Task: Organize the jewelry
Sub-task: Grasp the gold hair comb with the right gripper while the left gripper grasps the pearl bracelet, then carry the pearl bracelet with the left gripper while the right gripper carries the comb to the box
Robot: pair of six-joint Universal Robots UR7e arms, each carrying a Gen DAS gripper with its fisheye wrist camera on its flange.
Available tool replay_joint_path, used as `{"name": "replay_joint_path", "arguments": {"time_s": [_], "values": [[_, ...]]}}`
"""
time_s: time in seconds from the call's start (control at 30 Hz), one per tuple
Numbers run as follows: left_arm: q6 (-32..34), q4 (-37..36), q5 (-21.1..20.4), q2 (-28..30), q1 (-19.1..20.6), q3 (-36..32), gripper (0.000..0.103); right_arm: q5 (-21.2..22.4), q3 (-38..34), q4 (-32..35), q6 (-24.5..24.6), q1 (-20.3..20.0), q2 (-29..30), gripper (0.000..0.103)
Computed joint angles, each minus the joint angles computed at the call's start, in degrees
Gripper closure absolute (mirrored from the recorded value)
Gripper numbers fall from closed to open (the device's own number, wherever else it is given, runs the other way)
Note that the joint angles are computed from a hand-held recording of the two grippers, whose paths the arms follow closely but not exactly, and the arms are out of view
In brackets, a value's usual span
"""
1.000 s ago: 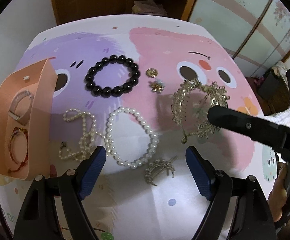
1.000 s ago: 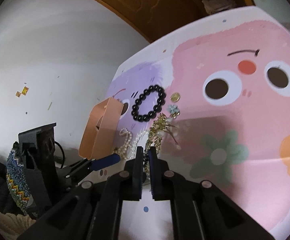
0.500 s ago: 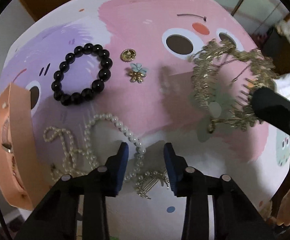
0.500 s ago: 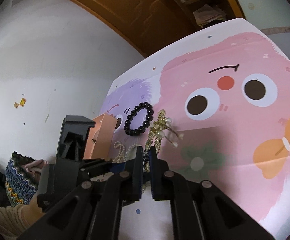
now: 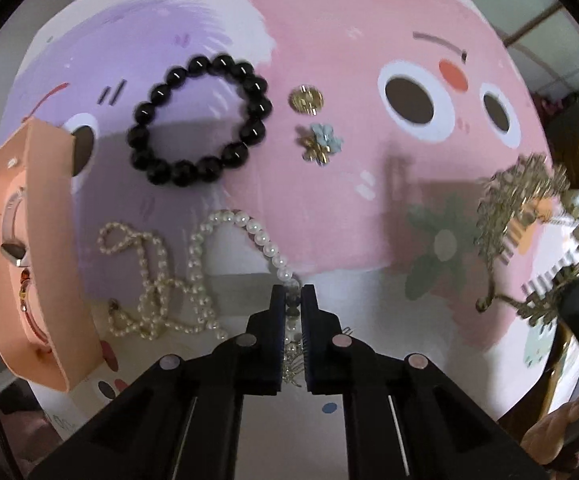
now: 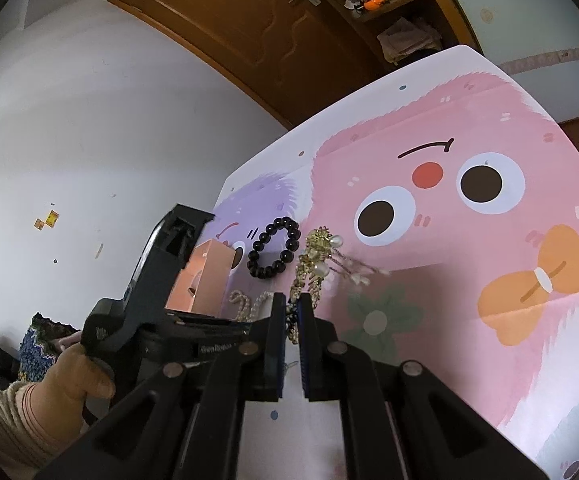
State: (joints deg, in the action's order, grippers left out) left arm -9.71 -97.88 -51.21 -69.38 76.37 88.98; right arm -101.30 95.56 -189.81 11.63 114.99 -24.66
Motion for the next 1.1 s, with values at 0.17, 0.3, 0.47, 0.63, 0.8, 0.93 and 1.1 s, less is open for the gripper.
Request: {"name": "replay_joint_path", "arguments": {"time_s": [0.17, 0.3, 0.47, 0.63, 0.8, 0.93, 1.1], "values": [[1.2, -2.7, -0.7, -2.8, -1.3, -0.1, 0.098, -0.3, 0.1, -0.1, -0.5, 0.6, -0.2, 0.098], [1.2, -4.3, -1.6, -5.2, -2.4, 0.3, 0.098, -0.2, -0.4, 0.6, -1.1, 1.4, -0.2, 0.098], [1.4, -6.8, -3.2, -8.4, -3.3, 0.3, 0.098, -0.4, -2.8, 3.5, -2.7, 3.3, 0.0, 0.098], [1.3, -8.5, -3.4, -12.3, -3.9, -0.1, 0.098, 0.5, -7.2, 8.3, -4.8, 5.1, 1.0, 0.098], [1.9, -9.8, -2.6, -14.9, -3.2, -1.3, 0.098, 1.8, -14.1, 14.6, -7.0, 6.9, 3.6, 0.098], [2.9, -11.1, -1.4, -15.6, -1.3, -2.8, 0.098, 4.4, -21.7, 20.7, -8.4, 8.0, 7.0, 0.098], [4.2, -12.2, 0.2, -15.9, 2.0, -4.3, 0.098, 7.4, -35.3, 30.5, -10.0, 9.2, 13.8, 0.098]]}}
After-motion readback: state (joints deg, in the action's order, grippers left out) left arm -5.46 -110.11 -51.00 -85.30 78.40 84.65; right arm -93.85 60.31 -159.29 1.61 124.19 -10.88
